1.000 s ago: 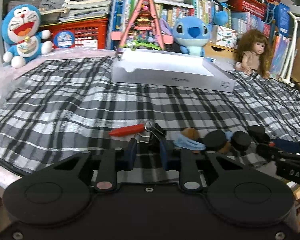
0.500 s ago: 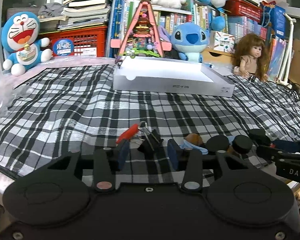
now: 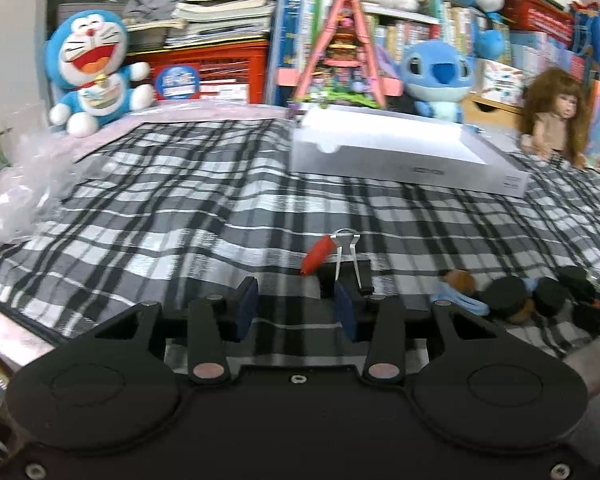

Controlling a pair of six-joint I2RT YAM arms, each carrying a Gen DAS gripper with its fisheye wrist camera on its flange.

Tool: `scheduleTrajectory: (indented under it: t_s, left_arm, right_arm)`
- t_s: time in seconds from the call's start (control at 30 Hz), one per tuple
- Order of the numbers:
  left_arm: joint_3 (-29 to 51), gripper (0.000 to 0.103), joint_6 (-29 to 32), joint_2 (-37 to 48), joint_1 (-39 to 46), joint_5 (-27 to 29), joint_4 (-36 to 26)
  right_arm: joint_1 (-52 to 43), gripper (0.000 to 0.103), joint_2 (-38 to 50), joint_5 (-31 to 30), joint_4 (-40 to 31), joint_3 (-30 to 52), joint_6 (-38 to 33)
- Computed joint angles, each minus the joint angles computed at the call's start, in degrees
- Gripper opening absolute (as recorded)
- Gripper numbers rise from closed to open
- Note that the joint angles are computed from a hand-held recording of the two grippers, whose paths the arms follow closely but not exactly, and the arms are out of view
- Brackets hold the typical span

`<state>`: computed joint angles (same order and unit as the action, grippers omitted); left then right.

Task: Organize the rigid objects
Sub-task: 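Grasp the black binder clip with the left tool while the right tool grasps the red stick, then carry the binder clip with the left tool while the right tool carries the red stick into the white tray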

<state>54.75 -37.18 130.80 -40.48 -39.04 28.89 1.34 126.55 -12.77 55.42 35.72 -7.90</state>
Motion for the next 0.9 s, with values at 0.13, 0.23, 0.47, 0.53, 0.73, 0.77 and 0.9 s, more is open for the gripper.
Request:
scheduleTrajectory:
  t_s: [0.13,0.23,0.47,0.53,0.73,0.77,0.9]
  left_arm:
    - [-2.2,0.041,0.5,-0.7,0.0,1.0,3.8]
    - [-3.0,0.046,2.5,-0.7,-0.5,2.8,7.4]
    - [1.6,0.047,3.1,1.8,-0.1,4.7,5.0]
    - [2.4,0.043,3.5,2.4,0.3,5.1,5.0]
    - [3.1,0.029,5.3,2.8,0.4,6.3,4.8]
    - [2.8,0.029,5.1,2.4,0.3,6.9,5.0]
    - [1.5,0.029,4.0,1.0,0.0,7.4,5.2]
  right_arm:
    - [-0.1,0.050,0.0,-0.4,0.2,-0.2,0.1]
    - [-0.2,0.050,0.0,-0.5,0.0,-0.1,0.2]
    - [-0.1,0.050,0.0,-0.5,-0.1,0.0,0.2]
    - [-0.1,0.050,-0.1,-0.5,-0.2,0.1,0.2]
    - [-0.1,0.049,-0.3,-0.5,0.2,-0.2,0.4]
    - [0.0,0.049,-0.4,-0.4,0.5,-0.4,0.4]
    - [0.1,0.049,-1.0,-0.5,1.0,-0.7,0.6]
